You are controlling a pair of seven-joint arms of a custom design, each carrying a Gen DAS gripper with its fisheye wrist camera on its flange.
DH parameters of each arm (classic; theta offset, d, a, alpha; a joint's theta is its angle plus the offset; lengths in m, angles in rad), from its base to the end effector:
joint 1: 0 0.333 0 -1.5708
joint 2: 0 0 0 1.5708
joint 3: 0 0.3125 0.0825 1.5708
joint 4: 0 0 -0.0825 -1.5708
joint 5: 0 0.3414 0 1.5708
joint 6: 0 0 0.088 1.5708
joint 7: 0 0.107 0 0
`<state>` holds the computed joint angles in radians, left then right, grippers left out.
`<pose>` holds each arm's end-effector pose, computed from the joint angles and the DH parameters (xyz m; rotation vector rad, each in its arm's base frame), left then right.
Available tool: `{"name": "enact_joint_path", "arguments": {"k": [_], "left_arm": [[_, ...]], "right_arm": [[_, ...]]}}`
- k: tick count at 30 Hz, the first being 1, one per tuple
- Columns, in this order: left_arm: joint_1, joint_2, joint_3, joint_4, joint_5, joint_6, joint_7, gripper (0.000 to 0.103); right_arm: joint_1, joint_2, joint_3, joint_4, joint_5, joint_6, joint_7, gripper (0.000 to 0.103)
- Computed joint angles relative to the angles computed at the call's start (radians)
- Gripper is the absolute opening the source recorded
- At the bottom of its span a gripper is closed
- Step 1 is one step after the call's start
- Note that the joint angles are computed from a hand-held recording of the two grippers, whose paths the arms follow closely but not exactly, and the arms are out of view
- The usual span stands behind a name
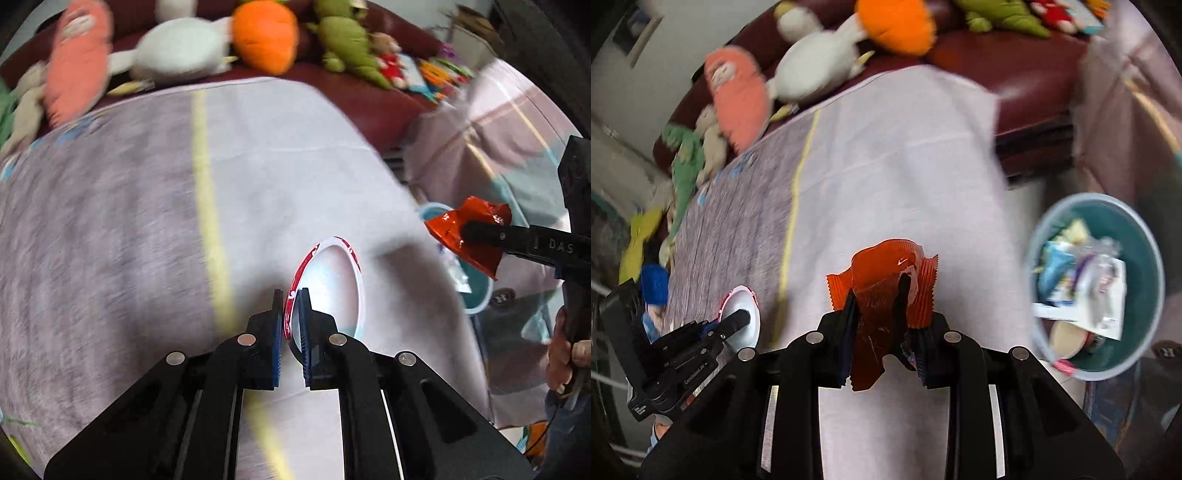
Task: Collect trash
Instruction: 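Carry the orange wrapper and white lid over the wastebasket, then open right tool to drop the orange wrapper while left tool drops the white lid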
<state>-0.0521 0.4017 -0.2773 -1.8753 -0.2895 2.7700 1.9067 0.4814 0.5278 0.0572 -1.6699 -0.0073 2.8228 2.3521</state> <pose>0.6131 -0.1766 0.3828 -1.6221 2.3756 -0.7950 0.5936 0.3469 0.3932 -1.5404 1.9905 -0.0747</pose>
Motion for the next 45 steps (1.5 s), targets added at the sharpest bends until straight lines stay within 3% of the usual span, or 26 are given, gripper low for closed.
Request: {"name": "enact_joint_path", "arguments": {"k": [4,9,13,17,20,23,26,30,38,43,44,45], "left_arm": [[-0.087,0.049,0.002,0.082,0.069,-0.033,-0.056,0.009],[-0.180,0.118,0.002,0.189,0.151,-0.086,-0.116,0.009],[-0.240,0.190,0.000,0.295,0.201,-0.142,-0.149,0.009],[-0.282,0.243,0.003,0.372,0.233,-0.185,-0.173,0.009],[-0.304,0.271,0.008,0.412,0.254,-0.208,-0.188,0.009],[-0.321,0.296,0.014,0.453,0.270,-0.230,-0.202,0.009],[-0.333,0.325,0.019,0.501,0.282,-0.257,-0.212,0.009],[-0.345,0.360,0.019,0.554,0.291,-0.285,-0.215,0.009],[-0.365,0.426,0.012,0.646,0.290,-0.331,-0.200,0.009],[-0.379,0.459,0.005,0.692,0.281,-0.349,-0.183,0.011],[-0.383,0.463,0.006,0.700,0.281,-0.352,-0.184,0.012],[-0.386,0.467,0.007,0.707,0.280,-0.353,-0.184,0.025]], "right_arm": [[-0.004,-0.126,-0.060,-0.220,-0.021,0.112,0.065,0.026],[0.006,-0.234,-0.141,-0.414,-0.093,0.193,0.178,0.028],[-0.014,-0.293,-0.173,-0.528,-0.142,0.234,0.249,0.031],[-0.055,-0.326,-0.168,-0.596,-0.168,0.262,0.277,0.031],[-0.084,-0.335,-0.158,-0.618,-0.172,0.270,0.275,0.034],[-0.115,-0.321,-0.137,-0.615,-0.155,0.276,0.258,0.044],[-0.172,-0.300,-0.079,-0.608,-0.089,0.288,0.194,0.055],[-0.181,-0.284,-0.067,-0.601,-0.035,0.294,0.151,0.062],[-0.050,-0.312,-0.219,-0.628,-0.133,0.274,0.256,0.072],[-0.041,-0.340,-0.250,-0.645,-0.240,0.248,0.350,0.072],[-0.045,-0.343,-0.248,-0.644,-0.260,0.241,0.367,0.072],[-0.046,-0.350,-0.251,-0.646,-0.287,0.234,0.389,0.072]]}}
